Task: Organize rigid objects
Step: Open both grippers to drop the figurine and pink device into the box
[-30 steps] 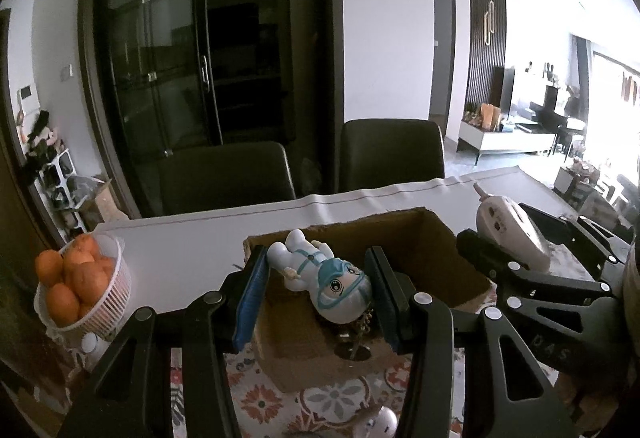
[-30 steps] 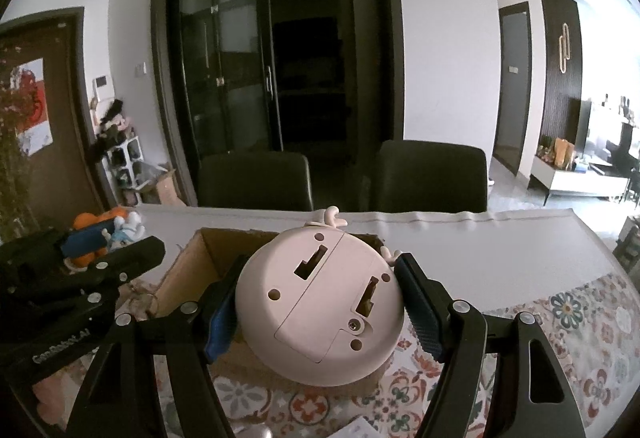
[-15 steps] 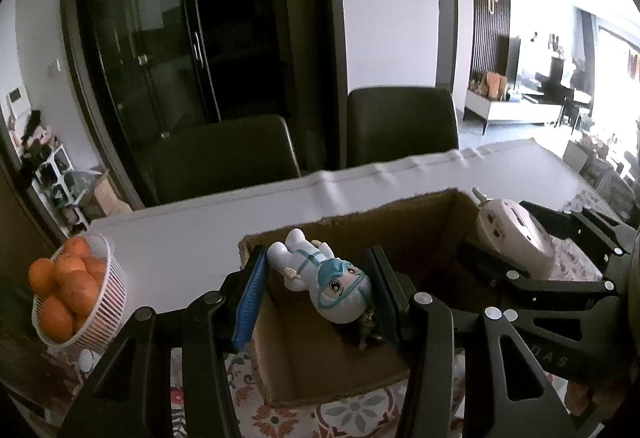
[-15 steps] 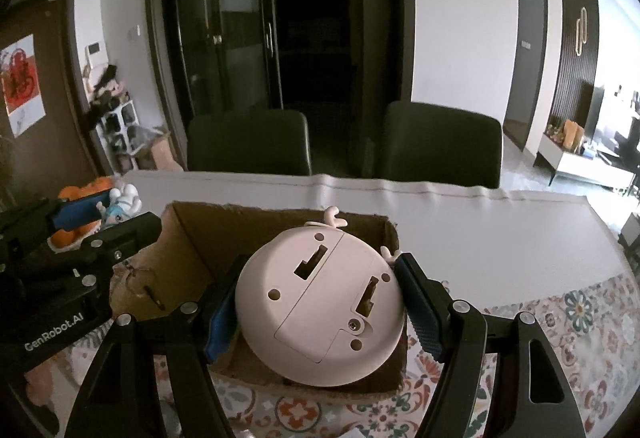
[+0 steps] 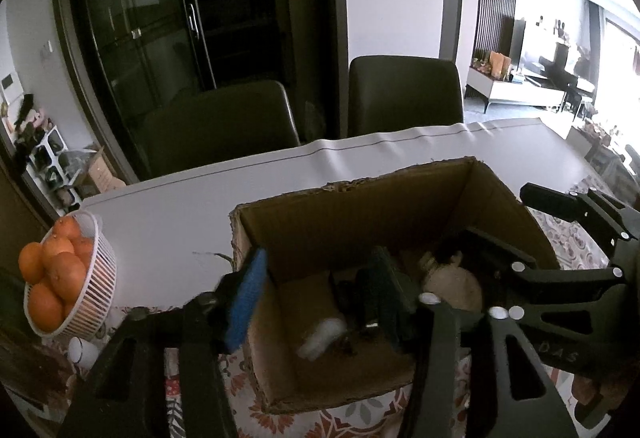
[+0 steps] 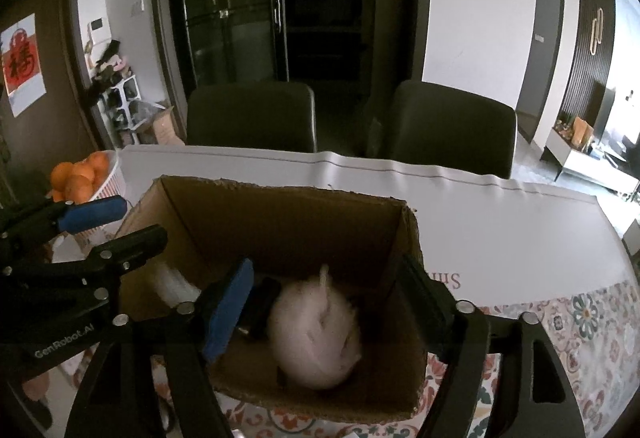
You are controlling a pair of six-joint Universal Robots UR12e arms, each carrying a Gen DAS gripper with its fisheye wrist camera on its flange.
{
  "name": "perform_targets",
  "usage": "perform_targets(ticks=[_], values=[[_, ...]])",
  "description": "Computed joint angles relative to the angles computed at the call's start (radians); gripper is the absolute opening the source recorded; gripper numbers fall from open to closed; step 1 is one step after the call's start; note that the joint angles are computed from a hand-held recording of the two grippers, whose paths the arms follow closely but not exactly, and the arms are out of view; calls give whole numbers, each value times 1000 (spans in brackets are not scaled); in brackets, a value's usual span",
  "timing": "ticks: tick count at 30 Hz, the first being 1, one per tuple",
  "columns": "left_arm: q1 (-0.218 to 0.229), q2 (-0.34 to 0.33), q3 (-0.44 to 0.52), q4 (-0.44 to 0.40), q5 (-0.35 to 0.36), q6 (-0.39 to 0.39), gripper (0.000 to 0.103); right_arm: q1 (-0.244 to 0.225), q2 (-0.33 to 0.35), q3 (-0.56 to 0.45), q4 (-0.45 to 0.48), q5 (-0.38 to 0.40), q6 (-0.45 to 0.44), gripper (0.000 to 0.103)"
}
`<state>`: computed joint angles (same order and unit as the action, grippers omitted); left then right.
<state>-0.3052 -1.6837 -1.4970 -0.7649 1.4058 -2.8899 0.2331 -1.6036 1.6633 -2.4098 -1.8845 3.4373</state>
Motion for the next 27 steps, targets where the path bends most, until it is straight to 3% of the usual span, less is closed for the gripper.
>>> perform_targets(ticks=[15,27], values=[[10,78,-85,102,27,-36,61,57,-40,33,-51,-131,39,79],[31,163,-170,172,41,-52,63,136,-70,61,-111,-236,65,79]])
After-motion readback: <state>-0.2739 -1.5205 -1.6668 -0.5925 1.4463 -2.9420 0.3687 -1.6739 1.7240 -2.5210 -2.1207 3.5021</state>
